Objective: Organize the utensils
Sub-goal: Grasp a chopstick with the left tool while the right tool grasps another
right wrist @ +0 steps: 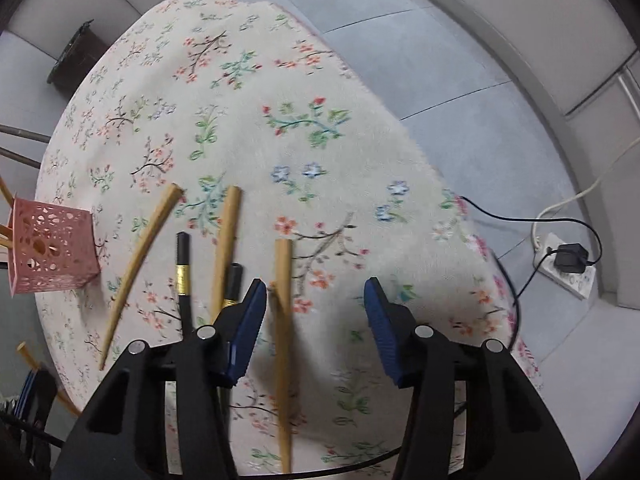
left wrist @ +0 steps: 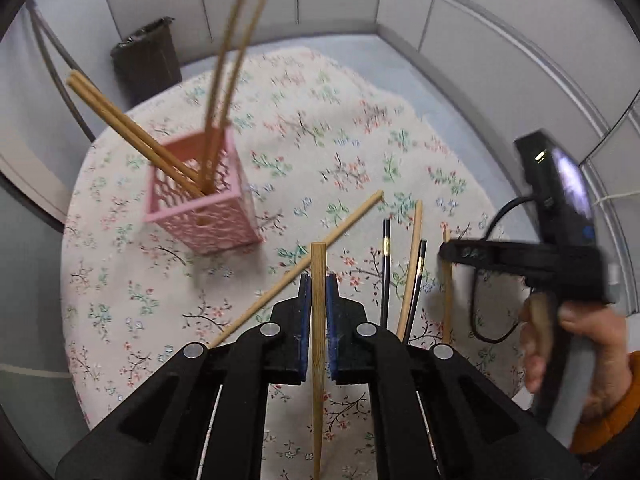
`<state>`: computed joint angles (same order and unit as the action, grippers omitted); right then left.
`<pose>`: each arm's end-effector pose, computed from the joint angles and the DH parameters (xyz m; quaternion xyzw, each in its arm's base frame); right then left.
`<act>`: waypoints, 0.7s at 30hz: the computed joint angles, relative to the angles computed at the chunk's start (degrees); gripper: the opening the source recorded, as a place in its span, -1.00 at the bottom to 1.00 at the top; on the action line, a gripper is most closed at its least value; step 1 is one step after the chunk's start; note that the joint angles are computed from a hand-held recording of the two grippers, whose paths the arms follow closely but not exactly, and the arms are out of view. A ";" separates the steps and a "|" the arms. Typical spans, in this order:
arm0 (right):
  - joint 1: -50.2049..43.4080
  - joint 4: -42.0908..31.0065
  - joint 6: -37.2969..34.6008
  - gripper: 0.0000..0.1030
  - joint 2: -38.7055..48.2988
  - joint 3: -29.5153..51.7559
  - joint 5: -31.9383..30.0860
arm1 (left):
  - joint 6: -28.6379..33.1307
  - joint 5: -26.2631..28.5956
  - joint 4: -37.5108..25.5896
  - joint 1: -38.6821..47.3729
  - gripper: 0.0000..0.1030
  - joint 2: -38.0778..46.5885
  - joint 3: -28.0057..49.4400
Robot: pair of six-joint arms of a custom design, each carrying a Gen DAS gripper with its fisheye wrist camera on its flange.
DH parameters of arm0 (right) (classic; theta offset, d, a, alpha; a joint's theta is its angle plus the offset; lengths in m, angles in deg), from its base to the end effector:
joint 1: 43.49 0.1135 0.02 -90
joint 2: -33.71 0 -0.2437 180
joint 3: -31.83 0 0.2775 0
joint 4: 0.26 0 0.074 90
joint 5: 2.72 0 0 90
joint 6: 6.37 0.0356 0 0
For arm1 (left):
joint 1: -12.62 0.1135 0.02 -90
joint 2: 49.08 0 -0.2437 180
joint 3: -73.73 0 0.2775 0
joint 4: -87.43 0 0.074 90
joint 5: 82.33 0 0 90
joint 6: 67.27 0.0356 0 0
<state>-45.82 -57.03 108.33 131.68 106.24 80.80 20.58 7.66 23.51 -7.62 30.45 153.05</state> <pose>0.3264 -0.0093 0.1361 0.2279 0.9684 0.0716 0.0716 0.2824 -0.1041 0.2535 0.1532 0.9625 -0.0434 0.2196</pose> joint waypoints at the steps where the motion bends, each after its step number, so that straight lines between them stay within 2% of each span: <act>1: 1.20 -0.02 0.24 -0.04 0.27 0.14 2.03 | -0.13 0.11 -0.13 0.03 -0.87 -0.41 0.26; 4: 4.65 0.05 1.09 -0.27 0.51 0.27 7.82 | -0.17 -0.19 -0.34 -0.45 -0.87 -2.82 -0.32; 5: 5.25 0.64 1.08 -0.42 0.14 -0.11 8.54 | 0.11 -0.13 -0.53 -0.15 -0.87 -3.78 -0.64; 6: 5.72 1.15 1.09 -0.69 -0.35 -0.46 8.34 | 0.09 -0.13 -0.69 -0.08 -0.87 -4.57 -0.79; 7: 5.87 1.48 1.20 -0.82 -0.72 -0.75 8.00 | 0.19 0.14 -0.83 0.30 -0.87 -5.47 -1.05; 11: 3.03 6.23 3.03 -0.86 -6.01 -5.81 0.54 | 0.47 2.23 -0.65 3.27 -0.87 -10.88 -4.16; 13: 2.15 9.14 3.15 -0.86 -13.59 -10.31 -2.06 | 0.60 3.21 -1.04 5.25 -0.87 -13.05 -5.05; 15: 1.90 9.01 2.98 -0.86 -21.45 -13.23 -4.21 | 0.77 4.53 -1.63 6.77 -0.87 -15.17 -5.53; 21: 6.80 3.45 0.48 -0.86 -44.07 -16.81 -1.02 | -0.74 6.77 -4.16 9.15 -0.87 -24.17 -7.65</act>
